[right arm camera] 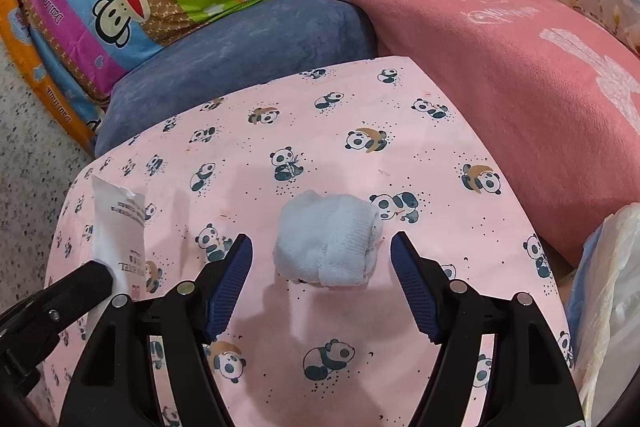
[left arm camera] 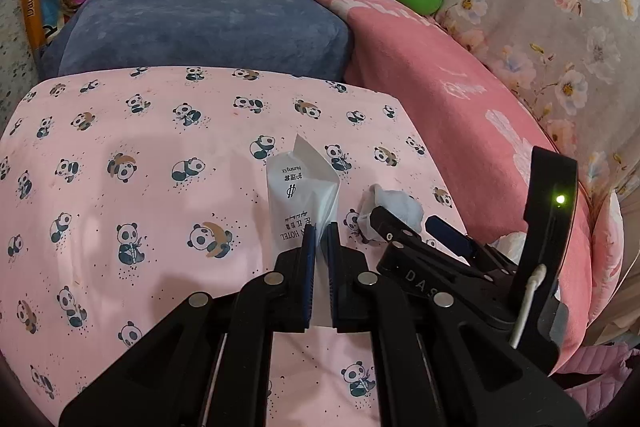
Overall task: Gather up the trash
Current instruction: 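Grasp the white hotel packet with the left gripper while the right grasps the light-blue sock, then carry packet and sock over the white bin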
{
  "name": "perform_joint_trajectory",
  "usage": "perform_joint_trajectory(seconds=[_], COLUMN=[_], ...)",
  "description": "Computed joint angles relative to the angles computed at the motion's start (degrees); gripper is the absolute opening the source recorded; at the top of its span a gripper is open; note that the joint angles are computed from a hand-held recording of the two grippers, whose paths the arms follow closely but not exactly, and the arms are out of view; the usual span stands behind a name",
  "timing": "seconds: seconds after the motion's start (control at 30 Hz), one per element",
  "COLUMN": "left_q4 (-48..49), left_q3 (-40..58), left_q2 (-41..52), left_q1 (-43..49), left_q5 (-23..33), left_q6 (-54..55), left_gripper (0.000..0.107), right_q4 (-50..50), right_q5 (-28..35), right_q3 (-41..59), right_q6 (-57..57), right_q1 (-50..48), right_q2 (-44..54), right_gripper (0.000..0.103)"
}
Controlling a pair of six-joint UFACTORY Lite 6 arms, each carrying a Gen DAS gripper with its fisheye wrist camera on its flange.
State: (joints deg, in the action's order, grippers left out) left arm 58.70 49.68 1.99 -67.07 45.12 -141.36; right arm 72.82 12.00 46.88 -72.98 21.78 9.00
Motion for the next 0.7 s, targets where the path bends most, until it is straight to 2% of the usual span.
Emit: perform_joint_trajectory(seconds=[0.07, 0.17, 0.33, 0.53, 0.7], left_q4=[0.2, 0.0, -1.1, -3.2, -5.6], left_q3=[0.1, 1.1, 5.1, 14.8, 26.8], left_q2=[0.3, 1.3, 4.0, 10.3, 18.3], left_q1=[0.3, 0.1, -1.2, -4.4, -6.5], left_q5=[-0.4, -0.4, 0.3, 3.3, 5.5], left_q6=[0.0, 0.5, 2.0, 5.4, 10.2], left_gripper=[0.006, 0.006, 0.006, 0.006, 0.006], right_q4=[1.2, 4.5, 4.2, -4.4, -10.7], right_q5=[0.3, 1.2, 3.1, 10.5, 18.2], right_q3=[0.3, -1.3, -6.5, -12.1, -14.5], right_q6=[-1.5, -5.5, -7.3, -2.3, -1.7], right_q1=[-0.5, -1.7, -4.8, -14.0, -25.2], right_q2=[1.4, 0.8, -5.1, -15.0, -21.7], right_gripper=[0.044, 0.033, 0.029, 0.029, 0.029])
